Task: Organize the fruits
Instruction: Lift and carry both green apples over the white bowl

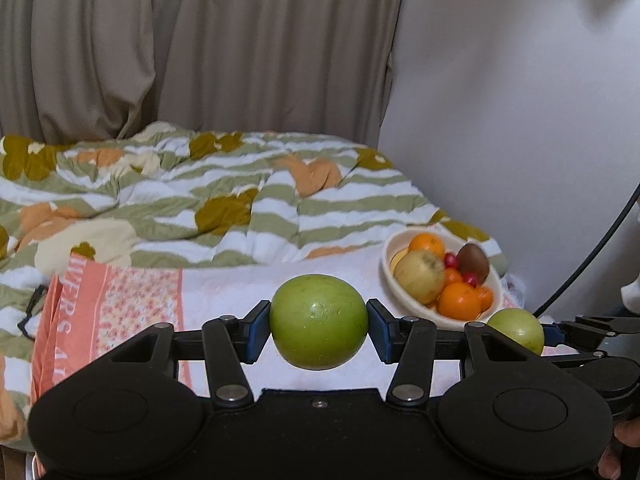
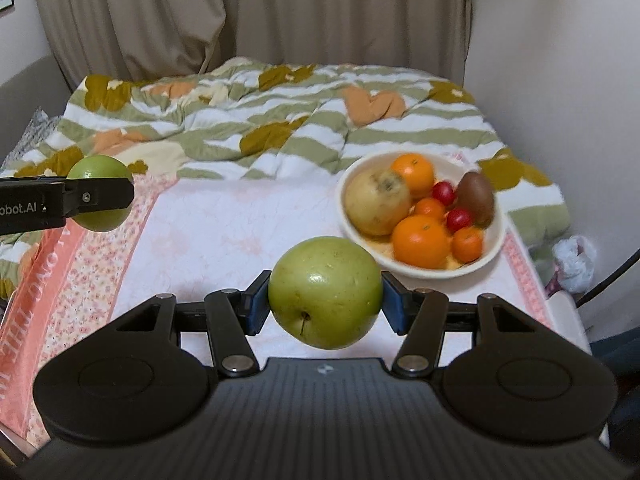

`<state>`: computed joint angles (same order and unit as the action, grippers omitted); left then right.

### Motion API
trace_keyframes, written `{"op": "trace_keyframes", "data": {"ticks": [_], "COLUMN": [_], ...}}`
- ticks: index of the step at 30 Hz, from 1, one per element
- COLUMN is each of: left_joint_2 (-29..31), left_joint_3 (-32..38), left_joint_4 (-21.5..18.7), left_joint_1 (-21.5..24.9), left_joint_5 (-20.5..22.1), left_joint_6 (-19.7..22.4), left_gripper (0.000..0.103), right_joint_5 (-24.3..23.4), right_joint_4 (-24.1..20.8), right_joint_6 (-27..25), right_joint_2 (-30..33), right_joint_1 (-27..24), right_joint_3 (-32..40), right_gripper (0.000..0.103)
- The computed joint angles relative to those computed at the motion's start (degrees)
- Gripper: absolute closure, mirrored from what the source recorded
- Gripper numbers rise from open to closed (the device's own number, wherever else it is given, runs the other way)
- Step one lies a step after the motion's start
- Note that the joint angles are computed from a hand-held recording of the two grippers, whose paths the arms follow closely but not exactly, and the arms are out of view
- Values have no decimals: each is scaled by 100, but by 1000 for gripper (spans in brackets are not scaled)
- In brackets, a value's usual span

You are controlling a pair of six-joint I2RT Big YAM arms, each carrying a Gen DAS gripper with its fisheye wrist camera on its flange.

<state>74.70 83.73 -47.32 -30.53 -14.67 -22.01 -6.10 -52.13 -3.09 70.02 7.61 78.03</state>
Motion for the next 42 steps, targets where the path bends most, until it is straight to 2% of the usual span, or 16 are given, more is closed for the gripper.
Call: {"op": "trace_keyframes", "data": {"ticks": [4,8,11,19,24,29,38,42], "left_joint_2": [166,480,846,1984,2679,3385,4686,5132], "left_joint_3": [281,669,1082,2422,3297,4190,5771,6320], "left_joint_4": [3,-75,-138,-534,-930,-1333,-2043,-2305], "left_joint_1": [-266,-556,-769,-1095,-1125,-1044,-872,-812], "left_joint_5": [-392,-868,-1151,-1609,-1570,-1313,-710,-531], "left_joint_6": [-197,-503,-815,-1213,-1299,-1135,-435,-277], "left_gripper": [48,48,48,48,48,48,48,48], "right_joint_5": [-358,-910,-1351,-2211,-2459,-2496,-2261,-2115], "right_joint_4": [31,22,-84,-383,-691,-802,-849,-843], "right_joint_6": [-258,-723,-1159,-2242,-2721,-2922,-2784,-2722], "right_joint_2": [43,264,518,1301,1787,2138,2504,2612], "right_joint_1": [-385,-872,-1223,-1906,-2118,-2219,-2299,-2321], "right_joint_3": [176,460,775,1597,2065,2303,2413,2441], "right_gripper": [32,32,32,32,32,32,32,32]}}
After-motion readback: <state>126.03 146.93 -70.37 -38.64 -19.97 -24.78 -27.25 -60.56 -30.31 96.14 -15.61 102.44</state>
